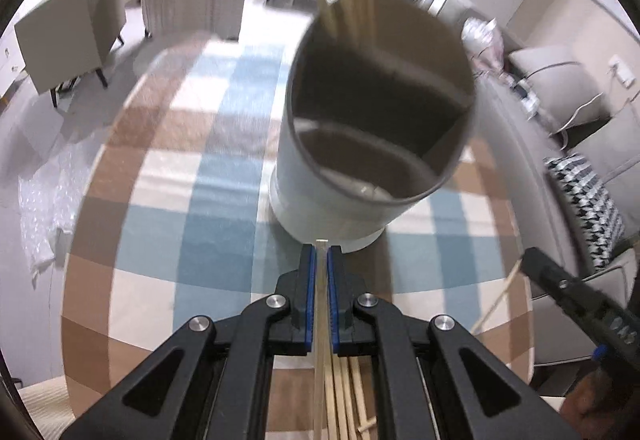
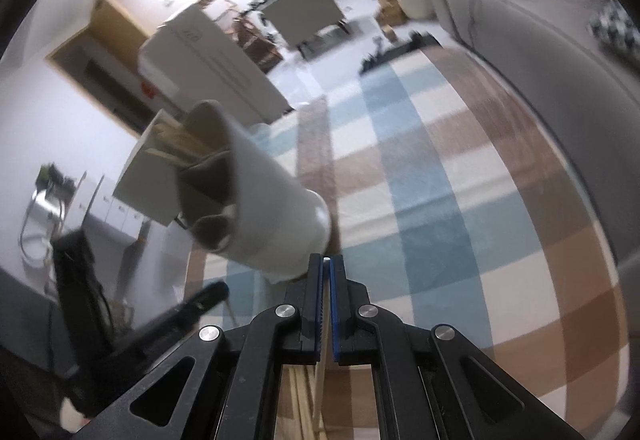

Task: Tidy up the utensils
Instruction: 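Lift both held chopsticks up over the white utensil holder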

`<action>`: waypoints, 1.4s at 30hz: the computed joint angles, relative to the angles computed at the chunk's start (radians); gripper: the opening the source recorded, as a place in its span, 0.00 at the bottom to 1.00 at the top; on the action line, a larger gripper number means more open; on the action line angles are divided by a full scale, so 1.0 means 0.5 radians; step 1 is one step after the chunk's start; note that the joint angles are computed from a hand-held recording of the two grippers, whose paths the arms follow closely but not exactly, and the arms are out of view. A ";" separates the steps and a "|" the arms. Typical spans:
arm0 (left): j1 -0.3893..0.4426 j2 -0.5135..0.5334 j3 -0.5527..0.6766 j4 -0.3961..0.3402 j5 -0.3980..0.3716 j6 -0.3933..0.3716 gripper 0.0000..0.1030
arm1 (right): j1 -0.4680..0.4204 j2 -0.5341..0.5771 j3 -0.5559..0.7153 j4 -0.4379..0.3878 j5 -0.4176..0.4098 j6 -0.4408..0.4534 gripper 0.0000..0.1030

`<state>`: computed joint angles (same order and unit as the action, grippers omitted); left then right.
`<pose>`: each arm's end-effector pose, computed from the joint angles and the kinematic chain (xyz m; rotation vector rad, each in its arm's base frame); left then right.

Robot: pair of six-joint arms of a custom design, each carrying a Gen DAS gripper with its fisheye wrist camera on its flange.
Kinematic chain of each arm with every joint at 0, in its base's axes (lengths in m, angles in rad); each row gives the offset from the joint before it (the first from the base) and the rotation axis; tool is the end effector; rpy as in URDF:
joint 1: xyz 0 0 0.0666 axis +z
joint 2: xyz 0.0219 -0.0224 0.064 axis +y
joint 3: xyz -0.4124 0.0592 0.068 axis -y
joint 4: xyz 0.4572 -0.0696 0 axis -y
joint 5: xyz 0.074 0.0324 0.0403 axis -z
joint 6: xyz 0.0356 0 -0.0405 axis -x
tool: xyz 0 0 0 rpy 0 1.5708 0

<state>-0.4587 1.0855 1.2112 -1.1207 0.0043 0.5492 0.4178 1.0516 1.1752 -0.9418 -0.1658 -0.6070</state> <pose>0.3609 -0.1788 0.4924 -0.1166 2.6112 -0.3787 0.3674 0.1691 0.4990 0.1534 2.4799 0.6609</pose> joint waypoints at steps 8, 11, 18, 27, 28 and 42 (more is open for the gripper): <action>-0.092 -0.184 0.001 0.095 -0.111 -0.100 0.01 | 0.245 -0.092 0.061 0.031 0.279 0.223 0.02; -0.118 -0.181 0.000 0.078 -0.117 -0.119 0.01 | 0.334 -0.116 0.058 0.047 0.394 0.290 0.02; -0.127 -0.209 0.044 -0.025 -0.144 -0.186 0.01 | 0.399 -0.182 0.021 0.046 0.509 0.243 0.02; -0.048 -0.226 0.157 -0.152 -0.112 -0.256 0.01 | 0.462 -0.227 0.072 0.038 0.556 0.219 0.02; -0.044 -0.227 0.177 -0.163 -0.113 -0.264 0.01 | 0.473 -0.226 0.089 0.035 0.574 0.231 0.02; 0.061 -0.104 0.514 -0.173 -0.035 -0.340 0.01 | 0.430 -0.108 0.433 -0.031 0.517 0.387 0.02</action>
<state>-0.4283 1.0332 1.4682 -1.2073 -0.0130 0.3793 0.6328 0.9976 1.3919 -0.9575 0.0926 -0.4137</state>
